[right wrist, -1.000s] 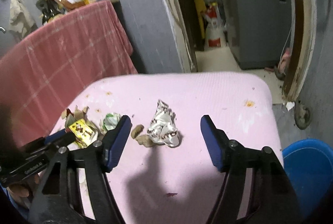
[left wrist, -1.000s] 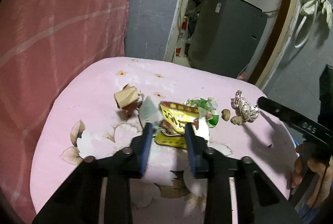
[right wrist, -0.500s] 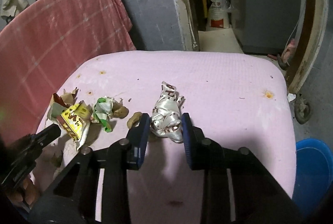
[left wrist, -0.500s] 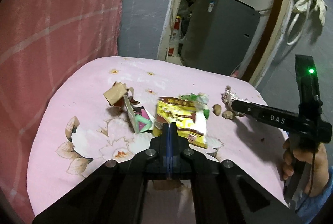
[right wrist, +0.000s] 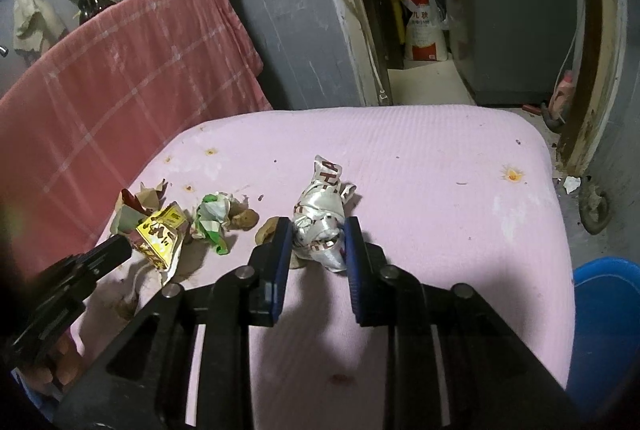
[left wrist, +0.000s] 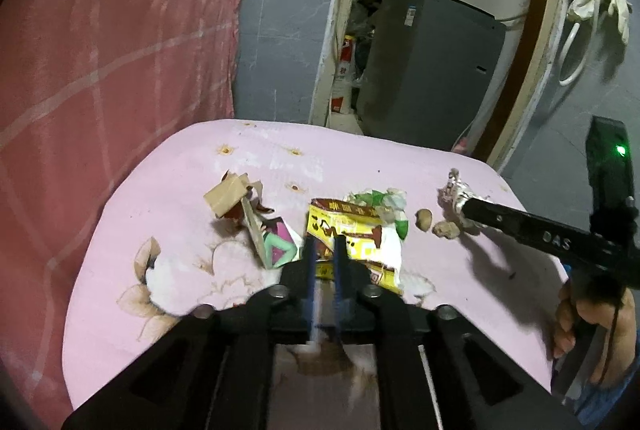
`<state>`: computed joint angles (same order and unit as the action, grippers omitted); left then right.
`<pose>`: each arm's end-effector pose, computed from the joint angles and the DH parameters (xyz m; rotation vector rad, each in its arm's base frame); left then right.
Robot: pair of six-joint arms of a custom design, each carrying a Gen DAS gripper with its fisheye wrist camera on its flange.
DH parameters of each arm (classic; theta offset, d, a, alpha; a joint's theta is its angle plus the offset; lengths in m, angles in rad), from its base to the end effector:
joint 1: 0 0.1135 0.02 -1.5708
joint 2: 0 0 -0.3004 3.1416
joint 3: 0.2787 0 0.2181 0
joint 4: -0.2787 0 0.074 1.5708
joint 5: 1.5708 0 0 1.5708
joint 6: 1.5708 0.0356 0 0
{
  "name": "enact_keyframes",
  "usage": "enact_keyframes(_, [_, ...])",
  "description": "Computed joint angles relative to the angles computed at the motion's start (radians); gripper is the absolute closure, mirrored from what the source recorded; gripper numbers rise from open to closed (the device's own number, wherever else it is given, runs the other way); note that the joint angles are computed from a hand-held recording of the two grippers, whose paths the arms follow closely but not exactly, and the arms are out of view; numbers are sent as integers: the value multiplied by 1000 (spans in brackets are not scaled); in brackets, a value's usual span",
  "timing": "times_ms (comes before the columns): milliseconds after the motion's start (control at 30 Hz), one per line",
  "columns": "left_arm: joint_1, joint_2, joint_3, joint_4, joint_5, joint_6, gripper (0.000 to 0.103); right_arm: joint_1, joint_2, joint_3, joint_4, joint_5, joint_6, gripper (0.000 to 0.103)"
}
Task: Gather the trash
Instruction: 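Grasp the yellow cigarette box with the left gripper while the right gripper grasps the silver foil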
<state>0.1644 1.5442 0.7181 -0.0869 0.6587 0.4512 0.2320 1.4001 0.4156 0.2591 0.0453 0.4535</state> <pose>0.2607 0.0212 0.2194 0.5897 2.2210 -0.5075 0.2115 0.0483 0.1954 0.2792 2.2970 0.3004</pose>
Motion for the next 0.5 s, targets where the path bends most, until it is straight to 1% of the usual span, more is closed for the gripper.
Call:
enact_keyframes(33, [-6,11,7,11,-4,-12,82,-6,-2,-7,8,-9,-2,77])
enact_keyframes(67, [-13,21,14,19,-5,-25,72,-9,-3,-10,13,-17,-3,77])
enact_keyframes(100, [-22,31,22,26,-8,-38,67,-14,-5,-15,19,-23,-4,77])
enact_keyframes(167, [-39,50,42,28,-29,-52,67,-18,-7,-21,26,-32,-5,77])
enact_keyframes(200, [-45,61,54,23,-36,-57,65,-19,-4,-21,29,-35,-5,77])
enact_keyframes(233, [-50,70,65,15,-38,-56,62,-20,-2,-21,31,-38,-5,77])
enact_keyframes(267, [-54,78,72,8,-39,-52,56,-23,-1,-23,34,-43,-7,77])
enact_keyframes(300, [-57,86,77,3,-42,-47,53,-23,-1,-23,36,-45,-7,77])
enact_keyframes(500, [-85,130,117,-55,-65,-22,53,-35,-12,-43,55,-61,-7,78])
